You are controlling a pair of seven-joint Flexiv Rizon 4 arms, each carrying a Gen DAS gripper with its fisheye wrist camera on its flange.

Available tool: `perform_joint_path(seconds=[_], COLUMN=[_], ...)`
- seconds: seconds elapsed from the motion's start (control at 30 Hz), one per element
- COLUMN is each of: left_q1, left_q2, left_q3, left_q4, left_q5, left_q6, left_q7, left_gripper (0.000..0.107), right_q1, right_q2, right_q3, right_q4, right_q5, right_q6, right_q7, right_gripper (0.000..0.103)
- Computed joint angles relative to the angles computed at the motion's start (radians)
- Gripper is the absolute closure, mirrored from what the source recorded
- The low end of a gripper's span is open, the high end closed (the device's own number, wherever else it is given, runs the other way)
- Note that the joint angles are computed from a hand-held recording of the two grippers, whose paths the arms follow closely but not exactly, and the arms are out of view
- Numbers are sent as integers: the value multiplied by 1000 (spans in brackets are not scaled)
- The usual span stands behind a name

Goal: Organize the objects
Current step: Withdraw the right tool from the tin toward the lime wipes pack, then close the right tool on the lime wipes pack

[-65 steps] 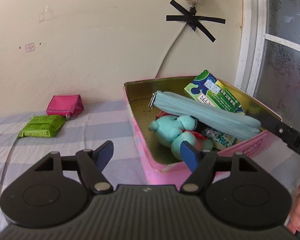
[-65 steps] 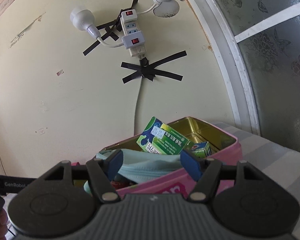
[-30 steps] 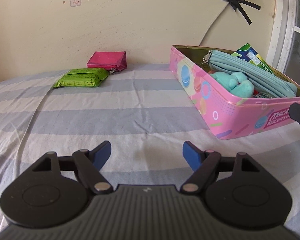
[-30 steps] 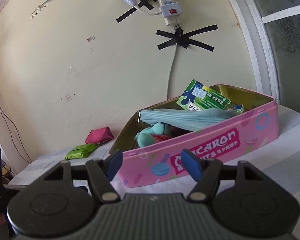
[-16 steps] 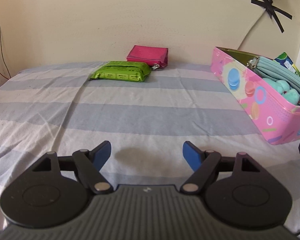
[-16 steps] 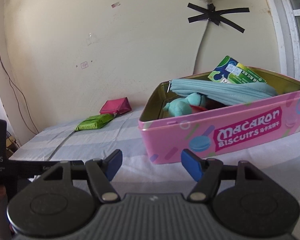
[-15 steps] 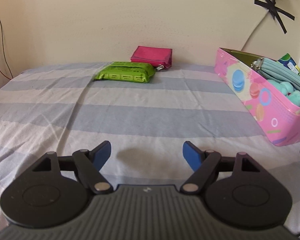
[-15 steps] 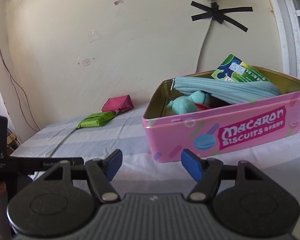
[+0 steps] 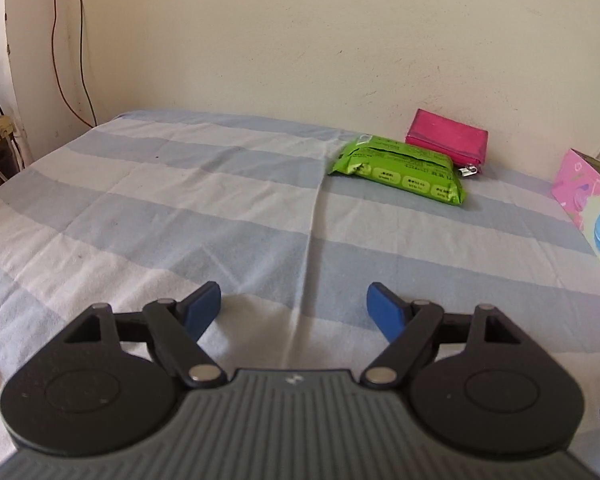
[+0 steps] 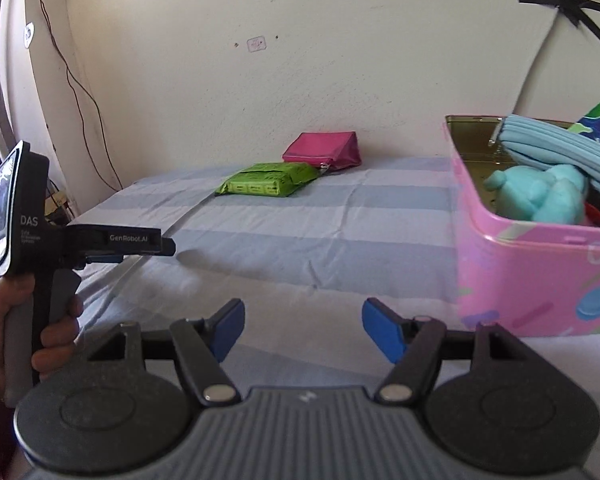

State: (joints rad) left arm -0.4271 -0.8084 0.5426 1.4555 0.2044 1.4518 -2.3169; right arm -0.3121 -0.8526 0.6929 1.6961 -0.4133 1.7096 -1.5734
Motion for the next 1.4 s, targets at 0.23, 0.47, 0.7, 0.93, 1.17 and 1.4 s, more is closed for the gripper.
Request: perform_joint_path(seconds=[0.23,0.47,0.7,0.93,1.17,1.4], left_q1=[3,-2,-15,-4,4,16], left_q2=[3,5,-1,0,2,6], left_q3=[7,17,36,24,13,1], left_q4=[15,20,14,8,1,0], left_q5=[-14,-20,-17,-2,7,9], left_q6=[11,7,-5,-6,-11,-6], left_q7=[-15,-27,-55,-69,-71,-75], left_gripper=[25,22,19,19,19,19], right_q1=[106,175,182,299,391,337], right_q2=[-50,-116,-271,-426,-494,-389], right_q3=[-36,-35,132,165,115,47], right_q4=[-157,-318,-620,-1017,-1219,-1023], right_q5=[40,97,242,370,436,547], right_q6=[-131,-237,-446,-680,-785,-698], right_q7=[-24,-90,-105,12,38,-57], right_gripper=[34,35,36,57,85,99])
